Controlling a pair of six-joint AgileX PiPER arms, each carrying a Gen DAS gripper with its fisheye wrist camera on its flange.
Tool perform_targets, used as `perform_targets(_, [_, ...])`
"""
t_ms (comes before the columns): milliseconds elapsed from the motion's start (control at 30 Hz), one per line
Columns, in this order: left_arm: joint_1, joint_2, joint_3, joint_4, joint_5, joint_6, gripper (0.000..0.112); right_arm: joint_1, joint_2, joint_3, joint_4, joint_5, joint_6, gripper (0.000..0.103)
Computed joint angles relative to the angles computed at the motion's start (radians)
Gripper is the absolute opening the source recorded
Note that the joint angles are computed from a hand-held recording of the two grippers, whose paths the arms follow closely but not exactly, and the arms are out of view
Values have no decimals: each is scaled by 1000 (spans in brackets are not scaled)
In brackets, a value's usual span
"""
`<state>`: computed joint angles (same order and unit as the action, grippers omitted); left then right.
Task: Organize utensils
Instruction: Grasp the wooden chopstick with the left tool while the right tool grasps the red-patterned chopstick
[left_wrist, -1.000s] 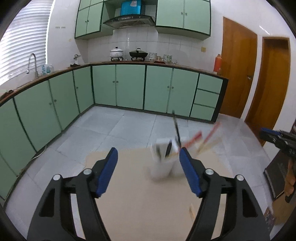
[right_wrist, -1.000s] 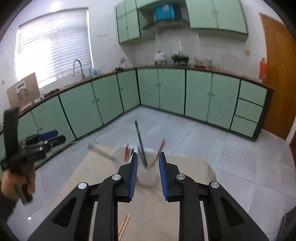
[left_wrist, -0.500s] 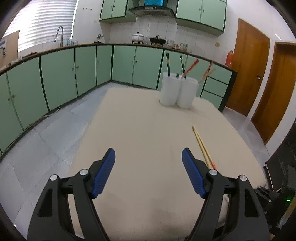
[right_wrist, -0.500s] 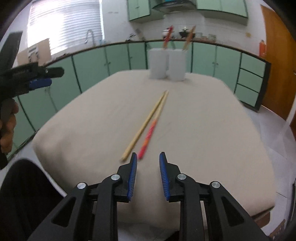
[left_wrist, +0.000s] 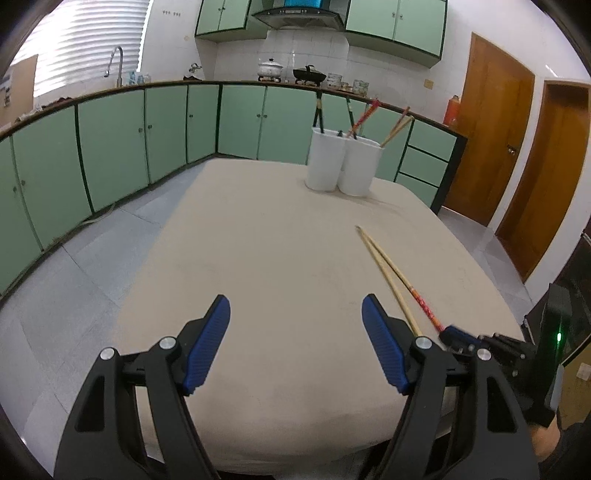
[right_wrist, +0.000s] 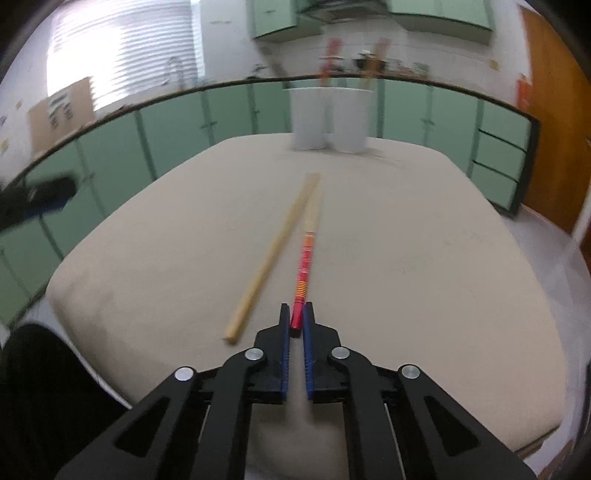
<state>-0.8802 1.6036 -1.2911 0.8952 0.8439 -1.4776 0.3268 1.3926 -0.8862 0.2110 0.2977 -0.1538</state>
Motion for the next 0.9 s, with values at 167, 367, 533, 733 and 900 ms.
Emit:
perform_targets(167, [-53,126,-94,-7,-27,-20,62,-102,-40,26,3,12,2,6])
perform_targets(367, [-121,321,-279,-27,-21,15,59,-200,-37,34,222,33,-219,6])
perform_targets(533, [-132,425,-397,-43,11,36,59,-225,-44,54,314,31,-336,6])
perform_targets(733, [-117,494,-461,-49,25,43,10,-231,-37,45,343,39,-362,6])
perform_targets(900, [-133,461,-384,46,38,-90,6,-214,-31,39,329,28,-348,6])
